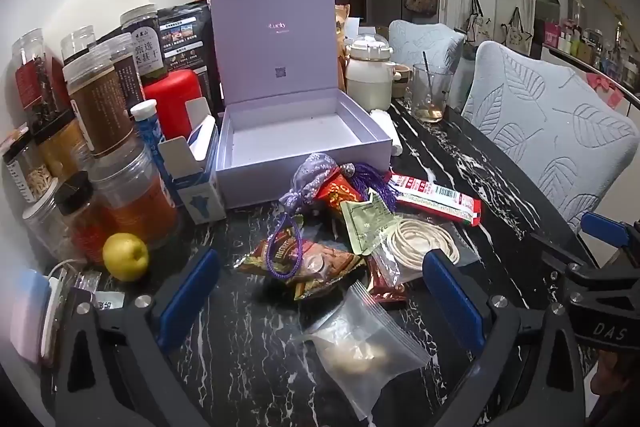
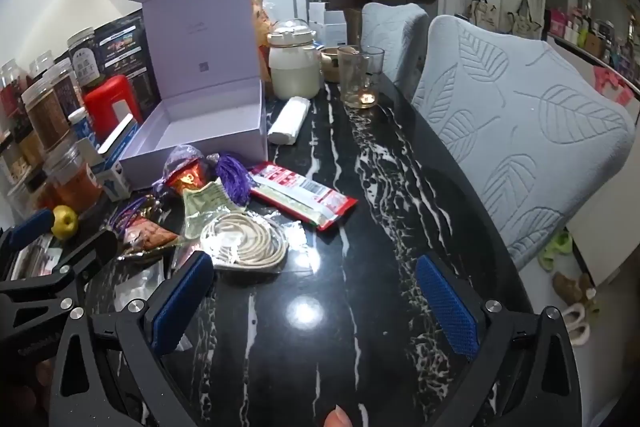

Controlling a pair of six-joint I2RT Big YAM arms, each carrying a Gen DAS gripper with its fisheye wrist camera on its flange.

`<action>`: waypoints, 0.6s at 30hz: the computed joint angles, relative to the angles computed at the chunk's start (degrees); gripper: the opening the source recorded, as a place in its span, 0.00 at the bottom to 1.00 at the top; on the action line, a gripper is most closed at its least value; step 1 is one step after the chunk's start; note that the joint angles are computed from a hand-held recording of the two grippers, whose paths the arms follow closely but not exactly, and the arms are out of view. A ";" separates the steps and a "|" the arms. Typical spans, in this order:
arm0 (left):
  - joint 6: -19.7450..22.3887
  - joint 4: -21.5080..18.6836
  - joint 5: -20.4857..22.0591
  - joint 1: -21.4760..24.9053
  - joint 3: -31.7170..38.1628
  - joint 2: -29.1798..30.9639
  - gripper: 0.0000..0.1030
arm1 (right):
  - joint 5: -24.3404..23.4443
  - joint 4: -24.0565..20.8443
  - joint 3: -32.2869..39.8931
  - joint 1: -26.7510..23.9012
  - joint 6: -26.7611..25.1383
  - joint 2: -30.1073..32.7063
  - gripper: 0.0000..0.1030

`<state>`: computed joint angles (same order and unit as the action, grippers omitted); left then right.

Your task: Organize soft objects

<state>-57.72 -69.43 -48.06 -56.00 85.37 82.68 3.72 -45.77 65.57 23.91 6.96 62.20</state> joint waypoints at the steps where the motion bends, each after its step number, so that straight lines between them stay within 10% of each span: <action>1: -0.24 -0.21 -0.09 -0.09 0.02 0.02 1.00 | 0.14 0.00 0.00 0.02 -0.05 0.03 1.00; 18: -0.47 0.80 1.48 0.08 -0.43 -0.20 1.00 | 0.89 0.51 -0.55 0.38 -0.58 0.32 1.00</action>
